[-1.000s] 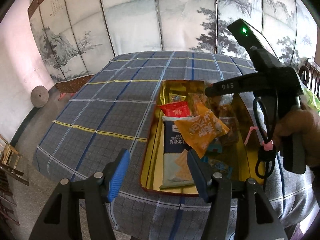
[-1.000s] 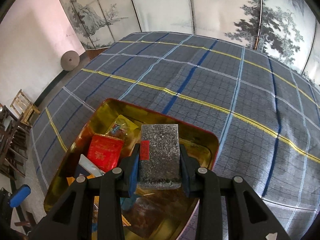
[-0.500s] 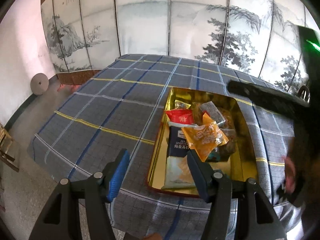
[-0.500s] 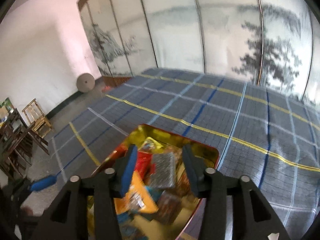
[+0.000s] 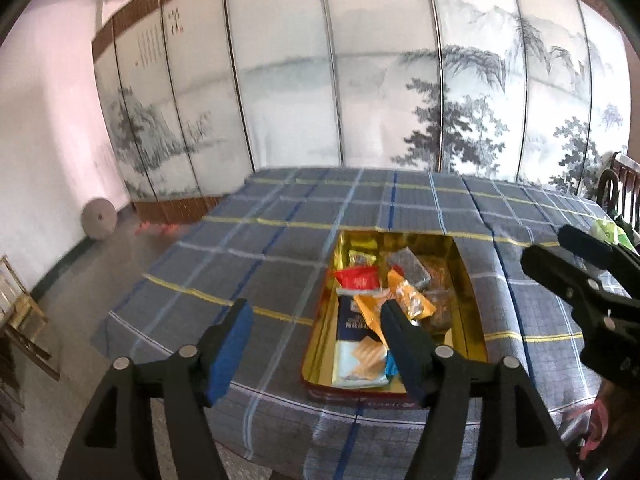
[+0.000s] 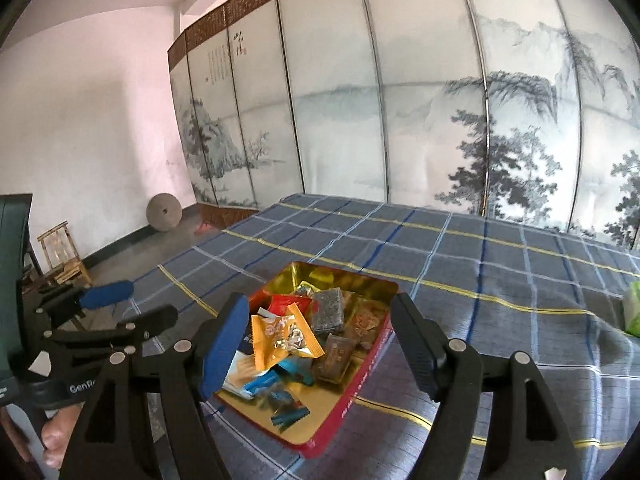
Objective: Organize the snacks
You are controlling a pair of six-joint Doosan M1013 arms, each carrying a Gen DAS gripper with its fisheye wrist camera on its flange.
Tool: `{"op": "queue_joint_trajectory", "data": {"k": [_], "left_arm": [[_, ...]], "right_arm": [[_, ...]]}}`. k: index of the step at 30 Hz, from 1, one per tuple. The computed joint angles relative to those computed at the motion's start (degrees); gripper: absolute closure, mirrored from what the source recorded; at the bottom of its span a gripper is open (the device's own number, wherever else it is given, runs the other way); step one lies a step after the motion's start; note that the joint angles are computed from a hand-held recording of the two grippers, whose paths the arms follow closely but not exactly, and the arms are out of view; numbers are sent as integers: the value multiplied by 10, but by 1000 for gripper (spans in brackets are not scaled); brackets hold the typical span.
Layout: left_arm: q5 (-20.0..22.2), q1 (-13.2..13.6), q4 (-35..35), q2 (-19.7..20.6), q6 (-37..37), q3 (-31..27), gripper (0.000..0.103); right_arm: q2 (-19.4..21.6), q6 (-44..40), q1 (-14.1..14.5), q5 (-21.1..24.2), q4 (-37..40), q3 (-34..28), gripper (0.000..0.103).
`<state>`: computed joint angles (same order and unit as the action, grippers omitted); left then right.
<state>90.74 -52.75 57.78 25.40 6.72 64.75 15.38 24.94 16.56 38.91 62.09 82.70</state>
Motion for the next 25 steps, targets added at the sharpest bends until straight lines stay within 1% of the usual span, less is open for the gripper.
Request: {"op": "queue_joint_trajectory", "data": {"k": [1, 4, 7, 10, 12, 14, 16, 18, 25], "left_arm": [[2, -2, 5, 0, 0, -1, 24], [-1, -9, 16, -3, -3, -2, 22], [-4, -13, 12, -4, -1, -7, 14], [-1, -16, 9, 0, 6, -16, 14], [15, -18, 1, 7, 14, -28, 13], [18, -21, 7, 9, 20, -29, 13], [15, -22, 4, 12, 27, -32, 13], [4, -22, -3, 11, 26, -32, 13], [-2, -22, -10, 15, 25, -37, 13]], "right_arm": [[-5, -5, -1, -4, 4, 6, 31], [-16, -20, -6, -9, 19, 19, 30], [-24, -28, -9, -8, 24, 28, 30], [-30, -36, -13, -7, 33, 35, 30], [-34, -41, -14, -8, 33, 40, 30], [-37, -43, -16, -9, 35, 44, 30], [-40, -47, -19, -8, 38, 48, 30], [-43, -50, -20, -12, 38, 51, 27], [-51, -58, -22, -26, 52, 63, 21]]}}
